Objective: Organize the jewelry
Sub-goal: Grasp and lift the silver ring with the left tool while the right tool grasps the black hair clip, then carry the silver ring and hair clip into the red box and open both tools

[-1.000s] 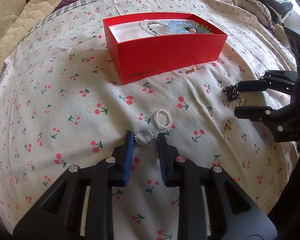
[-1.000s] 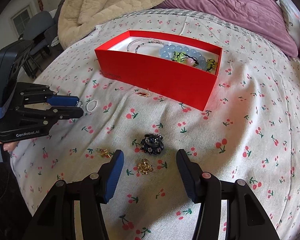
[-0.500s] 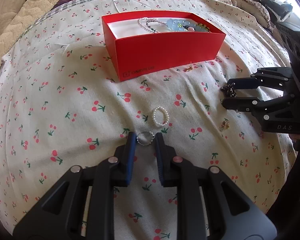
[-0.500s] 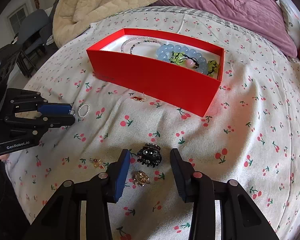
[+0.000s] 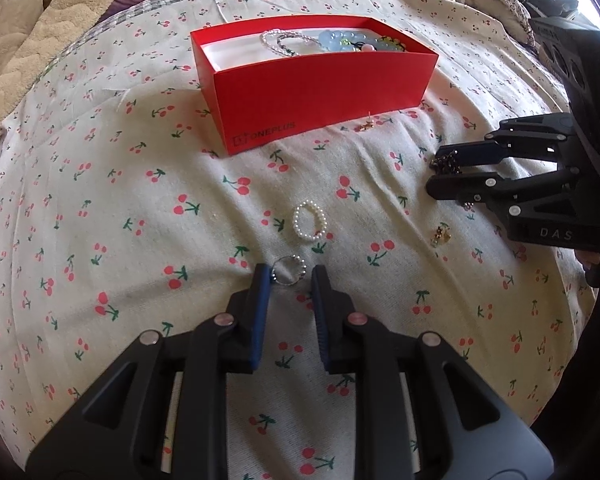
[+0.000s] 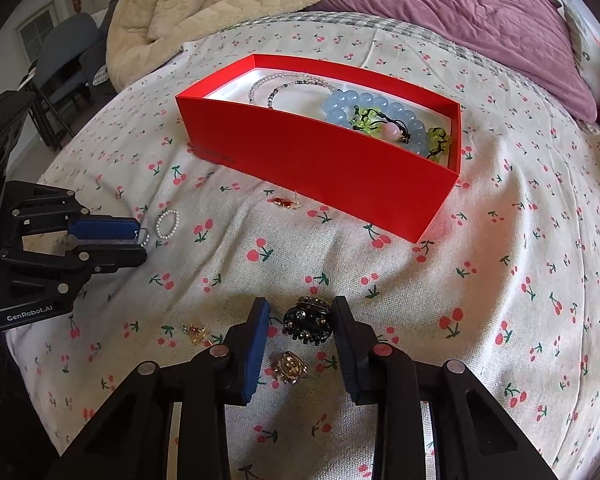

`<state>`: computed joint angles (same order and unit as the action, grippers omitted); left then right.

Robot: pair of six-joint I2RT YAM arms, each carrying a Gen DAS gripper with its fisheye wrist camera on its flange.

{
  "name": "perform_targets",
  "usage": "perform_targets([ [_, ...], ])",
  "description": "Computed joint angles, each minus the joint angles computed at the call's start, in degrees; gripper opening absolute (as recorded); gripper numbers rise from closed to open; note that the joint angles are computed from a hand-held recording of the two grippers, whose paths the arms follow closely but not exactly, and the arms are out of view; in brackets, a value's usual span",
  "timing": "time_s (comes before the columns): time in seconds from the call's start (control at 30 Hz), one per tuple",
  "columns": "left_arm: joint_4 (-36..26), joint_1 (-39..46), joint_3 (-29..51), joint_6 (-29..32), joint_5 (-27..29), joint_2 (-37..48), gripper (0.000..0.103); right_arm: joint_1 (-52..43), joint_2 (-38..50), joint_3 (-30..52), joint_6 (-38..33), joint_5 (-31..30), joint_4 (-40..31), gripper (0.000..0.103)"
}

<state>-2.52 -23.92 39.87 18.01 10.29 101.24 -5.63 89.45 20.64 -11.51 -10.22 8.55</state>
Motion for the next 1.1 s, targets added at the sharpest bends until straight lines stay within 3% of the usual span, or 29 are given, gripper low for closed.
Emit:
perform_targets([
  [0.2, -0.97, -0.51, 0.67, -0.62, -0.87, -0.02, 0.018, 1.06, 0.59, 0.55, -0.41, 0.8, 0.22, 0.024],
  [0.27, -0.83, -0.65, 0.42, -0.92, -1.27, -0.27, 0.005, 1.06, 0.48, 0.83, -0.43, 0.82, -0.07, 0.024],
  [1.1, -3.89, 0.24, 1.54, -3.58, -0.74, -5.15, 0.004, -2.3, -8.16, 1.17, -0.36, -1.46, -6.28, 0.024],
])
